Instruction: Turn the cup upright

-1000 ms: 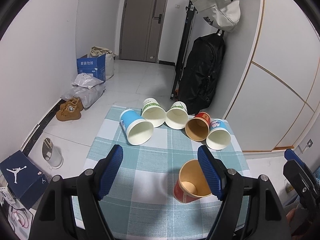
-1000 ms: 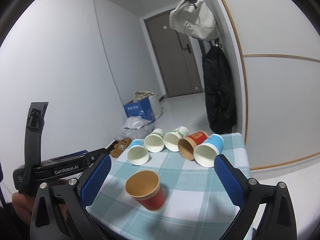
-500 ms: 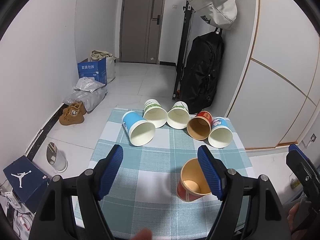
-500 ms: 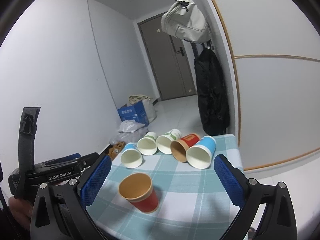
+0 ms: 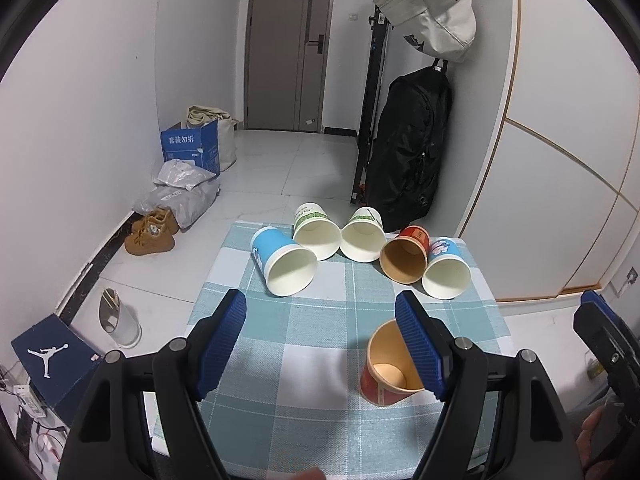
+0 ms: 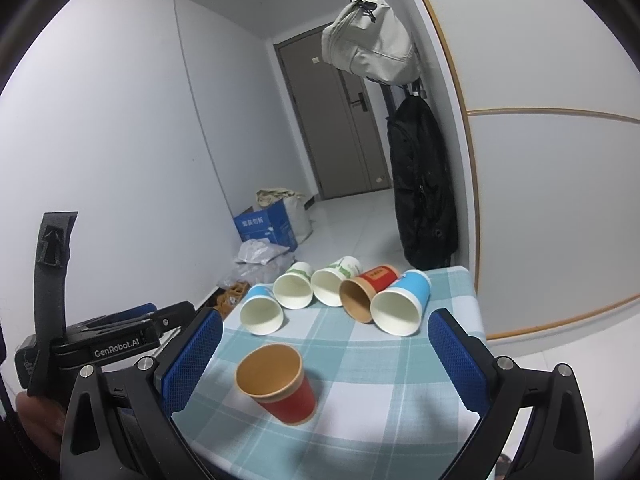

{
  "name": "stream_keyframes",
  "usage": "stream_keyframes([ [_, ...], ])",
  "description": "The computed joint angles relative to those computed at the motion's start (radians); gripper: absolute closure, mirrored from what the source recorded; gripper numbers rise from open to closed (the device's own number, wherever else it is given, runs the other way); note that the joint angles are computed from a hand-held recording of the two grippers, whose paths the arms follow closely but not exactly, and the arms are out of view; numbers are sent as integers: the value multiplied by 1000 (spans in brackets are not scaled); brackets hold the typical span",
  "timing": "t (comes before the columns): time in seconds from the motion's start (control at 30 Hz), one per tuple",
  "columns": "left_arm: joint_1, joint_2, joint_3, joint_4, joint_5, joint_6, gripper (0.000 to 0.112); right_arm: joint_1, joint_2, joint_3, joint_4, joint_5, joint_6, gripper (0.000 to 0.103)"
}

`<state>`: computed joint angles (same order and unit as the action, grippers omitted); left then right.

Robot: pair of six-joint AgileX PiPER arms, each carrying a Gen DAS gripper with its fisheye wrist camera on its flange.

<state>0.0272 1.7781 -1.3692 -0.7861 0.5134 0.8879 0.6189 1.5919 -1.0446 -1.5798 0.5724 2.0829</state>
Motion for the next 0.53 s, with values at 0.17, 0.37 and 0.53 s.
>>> stream_keyframes([
  [0.17,1,-1,2,-1,-3,0,39,-5,2,-6,18,-6,-17,0],
  [0.37,2,0,0,-3,-4,-4,39,-9,7,-13,37,-23,-33,0],
  [0.53,9,-7,11,-54,-14,44,39,-20,15,-20,60,-49,-51,0],
])
